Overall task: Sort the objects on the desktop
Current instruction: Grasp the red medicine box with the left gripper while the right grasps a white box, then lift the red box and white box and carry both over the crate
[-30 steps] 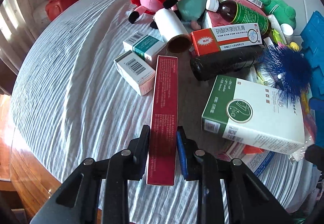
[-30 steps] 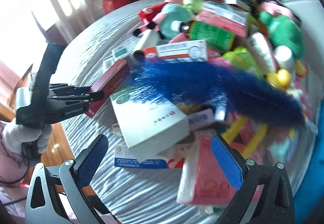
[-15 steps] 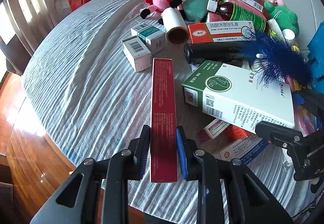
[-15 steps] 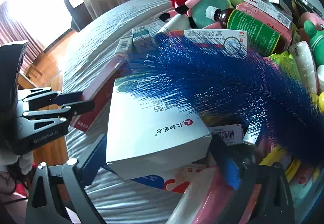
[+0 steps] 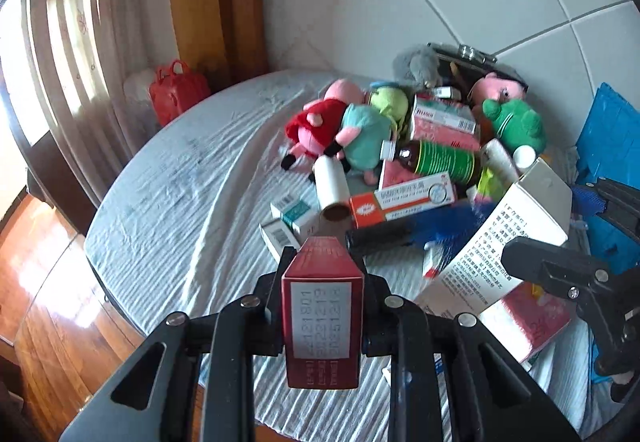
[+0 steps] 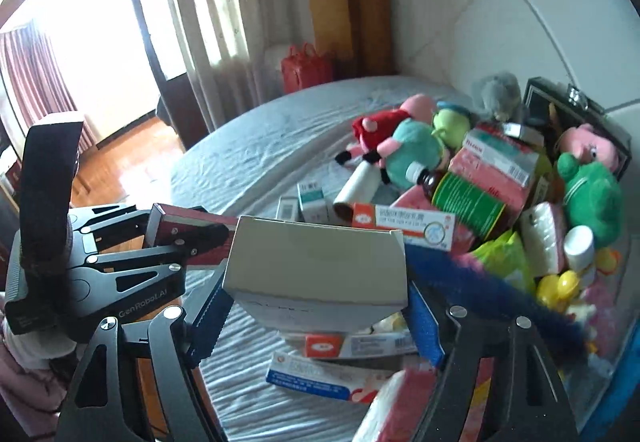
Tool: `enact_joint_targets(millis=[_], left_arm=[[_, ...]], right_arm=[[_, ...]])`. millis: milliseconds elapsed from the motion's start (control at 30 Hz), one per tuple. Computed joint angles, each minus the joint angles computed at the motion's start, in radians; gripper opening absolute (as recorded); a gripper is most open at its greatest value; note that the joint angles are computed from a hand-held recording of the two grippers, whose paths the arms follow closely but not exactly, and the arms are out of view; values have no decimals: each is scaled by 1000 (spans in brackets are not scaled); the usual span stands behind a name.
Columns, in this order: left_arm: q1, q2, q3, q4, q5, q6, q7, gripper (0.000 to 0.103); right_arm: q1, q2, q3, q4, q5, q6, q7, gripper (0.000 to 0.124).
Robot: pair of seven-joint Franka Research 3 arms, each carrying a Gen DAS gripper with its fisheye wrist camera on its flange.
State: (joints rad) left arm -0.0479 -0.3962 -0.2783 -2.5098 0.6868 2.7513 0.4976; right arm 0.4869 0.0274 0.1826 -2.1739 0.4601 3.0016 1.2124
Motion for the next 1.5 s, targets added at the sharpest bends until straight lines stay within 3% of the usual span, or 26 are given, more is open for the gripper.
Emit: enact_joint_targets(millis=[167,233,367,467,567,700,800,867,967,1100,1233,1367,1500], left_arm=[[27,2,-8,81,68,62,26,25],[52,18,-31,130,109,91,8,25],[54,81,-41,240,158,163,35,25],[30,141,-43,333,171,216,74,25],[-22,208,-37,429,146,267,145,25],[-143,314,-19,577,7,318,340,25],[-245,392,-18,686,-235,332,605,25],[-285,444,-40,768,-314,325,710,25],[-315,526,-122,894,-486,284,922,25],[-378,649,-189,1065,-580,147,1101,25],[-470,746,-188,1179,-596,-43,1179,25],[-570,856,-150,1338,-593,-275,1194,25],[-665,948,-83,1486,-523,-453,1176,25]], right_arm=[[-51,-89,-9,-28,-282,44,307,77],[-133,-133,29,-37,-490,53,521,77],[-382,-237,176,-39,-849,35,913,77],[-563,-354,272,-38,-1030,-38,1146,77],[-645,-476,288,-55,-1103,-128,1261,77],[-687,-645,256,-91,-1110,-267,1288,77],[-711,-762,223,-118,-1103,-375,1260,77],[-713,-824,183,-137,-1081,-443,1214,77],[-721,-904,141,-173,-1051,-541,1139,77],[-723,-997,81,-238,-1010,-675,1016,77],[-719,-1063,23,-332,-968,-752,915,77],[-708,-1134,-69,-437,-904,-788,793,77],[-746,-1146,-114,-481,-862,-791,689,77]])
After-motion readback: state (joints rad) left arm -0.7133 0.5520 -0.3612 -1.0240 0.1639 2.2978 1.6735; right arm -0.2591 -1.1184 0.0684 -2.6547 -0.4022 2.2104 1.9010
